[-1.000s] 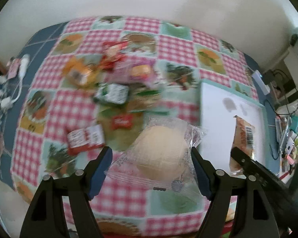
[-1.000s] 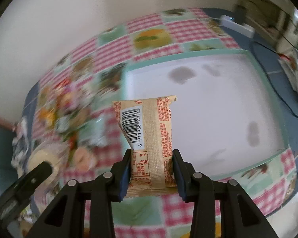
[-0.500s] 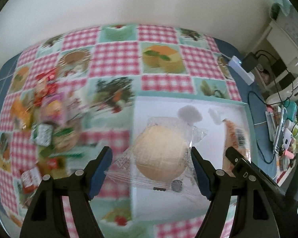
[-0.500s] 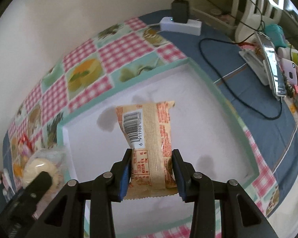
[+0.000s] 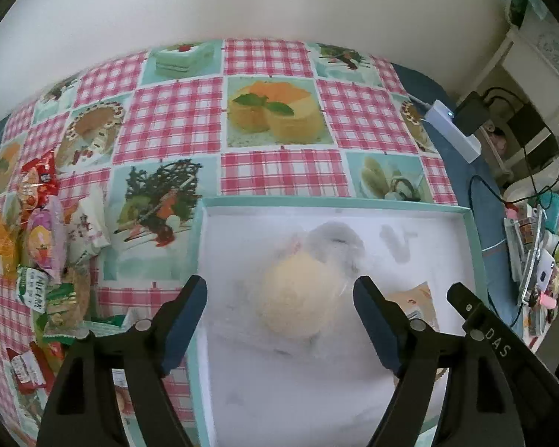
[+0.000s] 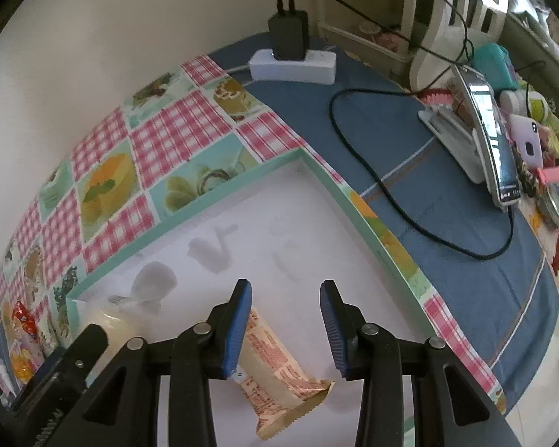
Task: Organize snacks
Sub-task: 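Carry the tan bread packet with the right tool into the white tray and release, then move the left tool to the red-and-white biscuit pack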
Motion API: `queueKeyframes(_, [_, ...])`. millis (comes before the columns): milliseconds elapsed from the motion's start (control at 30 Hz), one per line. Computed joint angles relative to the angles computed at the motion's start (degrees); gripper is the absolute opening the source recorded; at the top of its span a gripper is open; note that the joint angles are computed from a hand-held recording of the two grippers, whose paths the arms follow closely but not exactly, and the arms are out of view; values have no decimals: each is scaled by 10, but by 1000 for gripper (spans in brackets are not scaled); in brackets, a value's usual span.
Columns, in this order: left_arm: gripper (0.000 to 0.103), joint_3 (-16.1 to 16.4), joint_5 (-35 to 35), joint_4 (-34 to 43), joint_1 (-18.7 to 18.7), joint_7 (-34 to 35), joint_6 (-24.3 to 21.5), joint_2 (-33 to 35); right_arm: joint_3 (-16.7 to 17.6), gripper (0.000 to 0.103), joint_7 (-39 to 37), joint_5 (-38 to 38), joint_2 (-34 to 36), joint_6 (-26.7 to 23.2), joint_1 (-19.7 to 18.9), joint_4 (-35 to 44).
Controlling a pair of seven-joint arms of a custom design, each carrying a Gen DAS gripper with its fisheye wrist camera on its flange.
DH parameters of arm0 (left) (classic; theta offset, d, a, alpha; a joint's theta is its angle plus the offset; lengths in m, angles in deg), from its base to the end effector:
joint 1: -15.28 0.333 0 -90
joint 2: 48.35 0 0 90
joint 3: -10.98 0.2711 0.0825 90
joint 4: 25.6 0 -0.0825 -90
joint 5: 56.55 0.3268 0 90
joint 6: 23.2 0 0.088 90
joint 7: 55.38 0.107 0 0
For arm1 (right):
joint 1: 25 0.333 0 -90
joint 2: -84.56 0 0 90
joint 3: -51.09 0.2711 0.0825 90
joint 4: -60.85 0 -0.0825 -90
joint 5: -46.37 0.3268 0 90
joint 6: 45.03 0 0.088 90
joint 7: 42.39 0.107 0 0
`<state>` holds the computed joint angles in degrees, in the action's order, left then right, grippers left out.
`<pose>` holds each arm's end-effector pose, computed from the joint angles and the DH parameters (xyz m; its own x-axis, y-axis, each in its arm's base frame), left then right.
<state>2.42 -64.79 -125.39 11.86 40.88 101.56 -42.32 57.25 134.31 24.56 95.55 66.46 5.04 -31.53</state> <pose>0.5525 -0.1194 0.5127 -0.2678 -0.9563 0.1177 -0.9177 0.2159 -0.3335 0.4797 0.3145 0.4994 -0.6794 -0.7270 -0.0996 -0.6604 0.6650 -0.3488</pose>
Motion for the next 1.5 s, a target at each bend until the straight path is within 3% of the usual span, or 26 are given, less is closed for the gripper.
queueKeyframes(100, [94, 3, -12, 2, 5, 1, -9, -4, 1, 43, -7, 19, -3, 6, -4, -8])
queueKeyframes(167, [94, 6, -23, -2, 11, 4, -14, -13, 2, 45, -13, 21, -1, 1, -4, -3])
queueKeyframes(300, [94, 16, -26, -21, 22, -5, -4, -37, 4, 66, -26, 13, 1, -8, 2, 9])
queueKeyframes(567, [94, 33, 51, -59, 44, -71, 52, -80, 11, 83, -49, -17, 9, -10, 26, 39])
queueKeyframes(733, [94, 42, 68, -69, 59, -80, 60, -94, 13, 103, -62, -45, 27, -1, 49, 68])
queueKeyframes(1000, [94, 54, 79, -103, 81, -95, 75, -128, 11, 103, -57, -66, 25, 67, 71, 61])
queueKeyframes(1233, [94, 72, 75, -123, 104, -89, 95, -148, 11, 103, -44, -91, 35, 94, 85, 76])
queueKeyframes(1500, [94, 81, 132, -97, 141, -139, 49, -123, 3, 103, -49, -84, 71, 108, 103, 117])
